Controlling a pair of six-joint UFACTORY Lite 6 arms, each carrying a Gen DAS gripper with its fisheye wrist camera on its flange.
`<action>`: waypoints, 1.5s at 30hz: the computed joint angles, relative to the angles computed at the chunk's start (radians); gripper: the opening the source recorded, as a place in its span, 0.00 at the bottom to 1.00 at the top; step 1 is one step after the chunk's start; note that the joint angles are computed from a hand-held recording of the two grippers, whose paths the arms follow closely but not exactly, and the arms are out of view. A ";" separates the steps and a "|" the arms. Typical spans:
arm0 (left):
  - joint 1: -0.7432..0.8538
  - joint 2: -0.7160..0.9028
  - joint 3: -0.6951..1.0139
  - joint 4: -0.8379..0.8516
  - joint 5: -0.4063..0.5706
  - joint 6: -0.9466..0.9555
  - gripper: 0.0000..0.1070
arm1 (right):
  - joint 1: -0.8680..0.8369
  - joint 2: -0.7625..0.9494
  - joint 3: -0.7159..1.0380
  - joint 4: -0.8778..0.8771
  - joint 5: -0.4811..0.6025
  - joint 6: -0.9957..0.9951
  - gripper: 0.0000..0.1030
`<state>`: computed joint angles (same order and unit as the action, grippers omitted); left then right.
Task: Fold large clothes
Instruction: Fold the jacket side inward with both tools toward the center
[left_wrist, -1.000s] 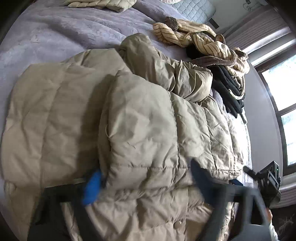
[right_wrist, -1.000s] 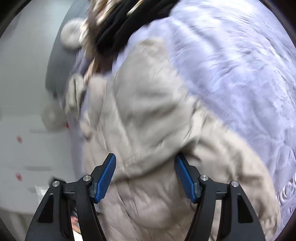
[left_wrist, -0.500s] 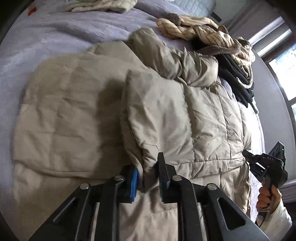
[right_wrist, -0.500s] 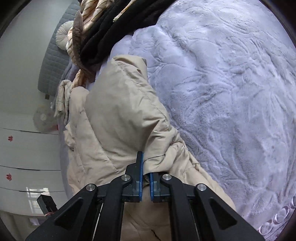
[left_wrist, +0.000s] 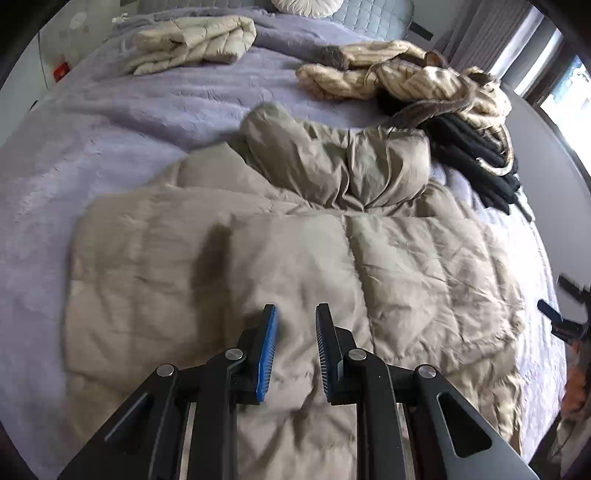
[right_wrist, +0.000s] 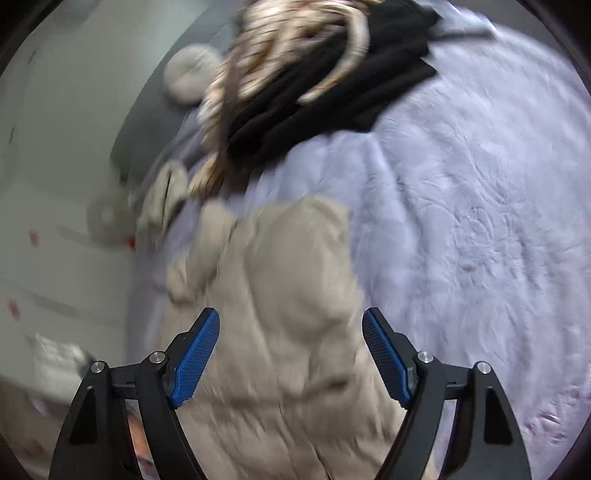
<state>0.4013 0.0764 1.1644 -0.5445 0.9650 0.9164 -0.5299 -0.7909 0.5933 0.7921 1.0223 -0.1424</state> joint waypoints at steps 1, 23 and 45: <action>-0.033 0.003 -0.024 0.021 -0.049 -0.033 0.20 | -0.060 0.061 -0.022 0.073 -0.002 -0.062 0.78; -0.104 0.073 -0.063 0.084 -0.207 -0.095 0.21 | 0.170 0.300 0.066 -0.198 -0.281 0.149 0.19; -0.142 0.228 0.062 0.079 -0.279 -0.115 0.21 | 0.601 0.203 -0.076 -0.634 -0.385 0.531 0.04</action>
